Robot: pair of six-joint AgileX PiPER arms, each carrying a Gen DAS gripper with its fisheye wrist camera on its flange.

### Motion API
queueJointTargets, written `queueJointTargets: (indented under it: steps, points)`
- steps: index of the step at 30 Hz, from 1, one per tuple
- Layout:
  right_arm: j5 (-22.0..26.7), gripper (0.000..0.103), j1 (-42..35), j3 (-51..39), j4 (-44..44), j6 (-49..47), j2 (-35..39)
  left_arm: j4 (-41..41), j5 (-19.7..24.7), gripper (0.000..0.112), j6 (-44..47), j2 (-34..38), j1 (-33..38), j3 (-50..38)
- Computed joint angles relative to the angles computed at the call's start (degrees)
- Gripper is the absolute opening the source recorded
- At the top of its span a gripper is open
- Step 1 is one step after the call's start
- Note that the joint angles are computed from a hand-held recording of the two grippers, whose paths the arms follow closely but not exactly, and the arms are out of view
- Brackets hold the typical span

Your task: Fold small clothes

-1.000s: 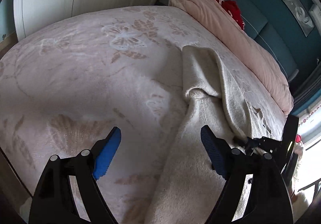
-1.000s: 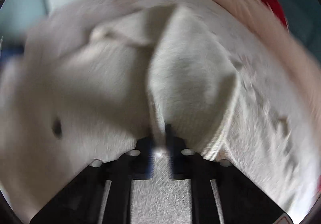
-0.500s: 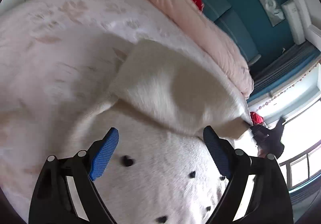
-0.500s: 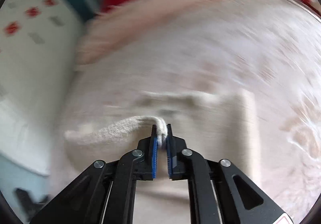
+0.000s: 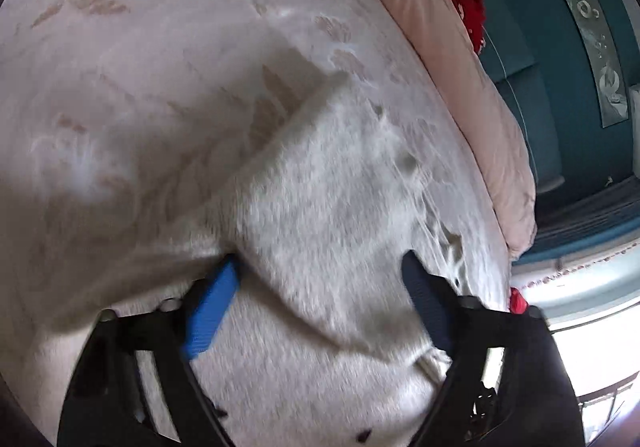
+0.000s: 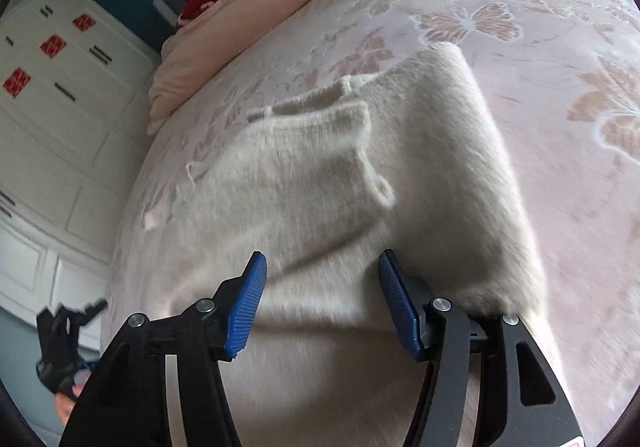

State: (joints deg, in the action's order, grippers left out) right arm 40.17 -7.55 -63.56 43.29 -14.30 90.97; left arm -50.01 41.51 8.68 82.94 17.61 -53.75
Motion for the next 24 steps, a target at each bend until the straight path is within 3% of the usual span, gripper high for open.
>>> queueJointTargets:
  steps: [1,2,3,4,5,10,14,19,22,24]
  points:
    - [-0.5,0.048,0.0,-0.5,0.9,0.2,0.6,1.6,-0.8,0.055,-1.0,0.6,-0.6,-0.7]
    - [-0.9,0.021,-0.1,-2.0,2.6,0.7,2.5,2.0,-1.3,0.041,-1.2,1.1,-1.1,-1.1]
    - [-0.4,0.005,-0.3,-4.0,2.9,1.7,3.9,2.1,-1.6,0.033,-1.0,1.5,-1.1,-1.4]
    - [0.3,0.007,-0.8,-5.1,4.0,1.3,4.5,4.4,-2.2,0.016,-3.1,1.5,-1.6,-1.9]
    - [0.3,0.007,-1.7,-5.8,7.2,-0.9,3.6,5.4,-3.0,0.012,-4.1,0.9,-1.5,-1.9]
    - [2.5,0.006,-5.4,-5.6,9.3,-7.4,-6.9,4.7,-8.0,0.011,-2.0,-4.2,-0.7,0.3]
    - [4.8,0.006,-6.4,-3.3,-3.0,-1.5,0.4,10.9,-9.2,0.011,-7.6,0.6,-3.7,1.2]
    - [4.5,0.006,-9.3,1.1,8.1,-9.3,-2.2,13.9,-12.3,0.012,-9.3,-2.6,-5.7,4.4]
    - [4.1,0.006,-8.4,-1.6,10.2,-10.9,-3.1,14.8,-11.8,0.013,-10.2,-1.0,-5.6,3.4]
    - [3.1,0.006,-7.1,-3.0,6.7,-9.6,-2.0,17.3,-12.9,0.013,-12.9,-0.2,-6.9,2.9]
